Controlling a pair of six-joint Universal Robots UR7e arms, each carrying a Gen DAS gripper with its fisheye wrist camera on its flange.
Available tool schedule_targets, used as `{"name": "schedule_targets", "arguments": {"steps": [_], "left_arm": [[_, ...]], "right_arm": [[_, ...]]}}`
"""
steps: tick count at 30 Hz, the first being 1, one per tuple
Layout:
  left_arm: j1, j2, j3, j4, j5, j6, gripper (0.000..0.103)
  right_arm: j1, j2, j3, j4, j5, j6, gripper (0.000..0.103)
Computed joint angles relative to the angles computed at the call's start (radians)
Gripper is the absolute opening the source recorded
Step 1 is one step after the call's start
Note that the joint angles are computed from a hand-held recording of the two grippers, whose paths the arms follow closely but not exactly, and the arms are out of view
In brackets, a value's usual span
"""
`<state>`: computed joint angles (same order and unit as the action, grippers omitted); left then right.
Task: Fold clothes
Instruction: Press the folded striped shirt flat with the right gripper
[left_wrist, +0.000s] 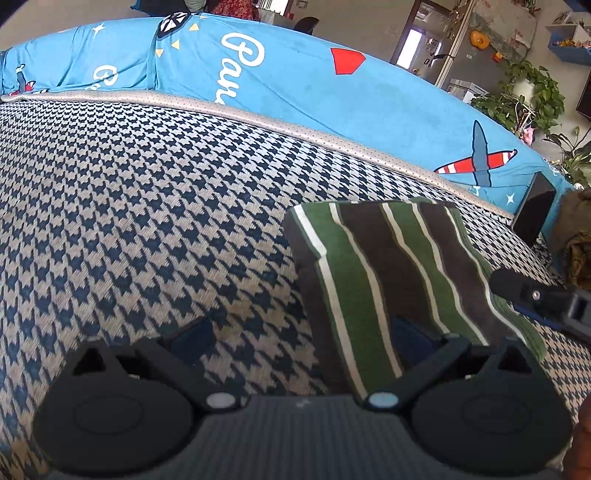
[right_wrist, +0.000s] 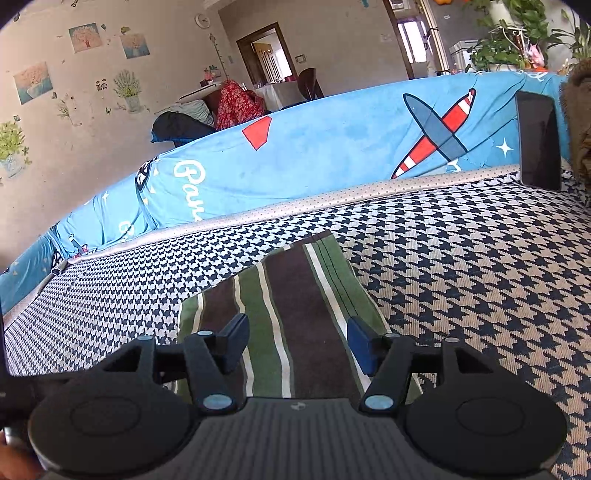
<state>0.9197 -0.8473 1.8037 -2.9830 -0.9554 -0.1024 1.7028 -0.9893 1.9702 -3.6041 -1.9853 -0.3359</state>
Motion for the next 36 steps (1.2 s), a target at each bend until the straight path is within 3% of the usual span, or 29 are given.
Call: {"name": "schedule_targets", "arguments": {"steps": [7,11,20,25,36], "left_arm": [[-0.021,-0.046,0.079,-0.018,0.009,-0.003,0.103],[-0.038,-0.043,0.101,-0.009,0.04,0.026,0.103],[-0.066,-0.011,0.119,-0.019,0.121,0.076,0.103],[-0.071,-0.003,0.127,-0.042,0.136,0.092,0.103],[-0.083,0.007,0.12,-0.011,0.176,0.06,0.103]], "right_arm": [[0.015,-0.01,0.028,-0.03,-0.026,-0.035,0.073],[0.027,-0.008,0.031,-0.047,-0.061,-0.063,0.074],[0.019,-0.024,0.018,0.08,-0.157,0.059,0.074],[-0.012,-0.041,0.017,0.184,-0.14,0.2,0.076],[-0.003,-0.018,0.014,0.157,-0.155,0.154,0.084]]}}
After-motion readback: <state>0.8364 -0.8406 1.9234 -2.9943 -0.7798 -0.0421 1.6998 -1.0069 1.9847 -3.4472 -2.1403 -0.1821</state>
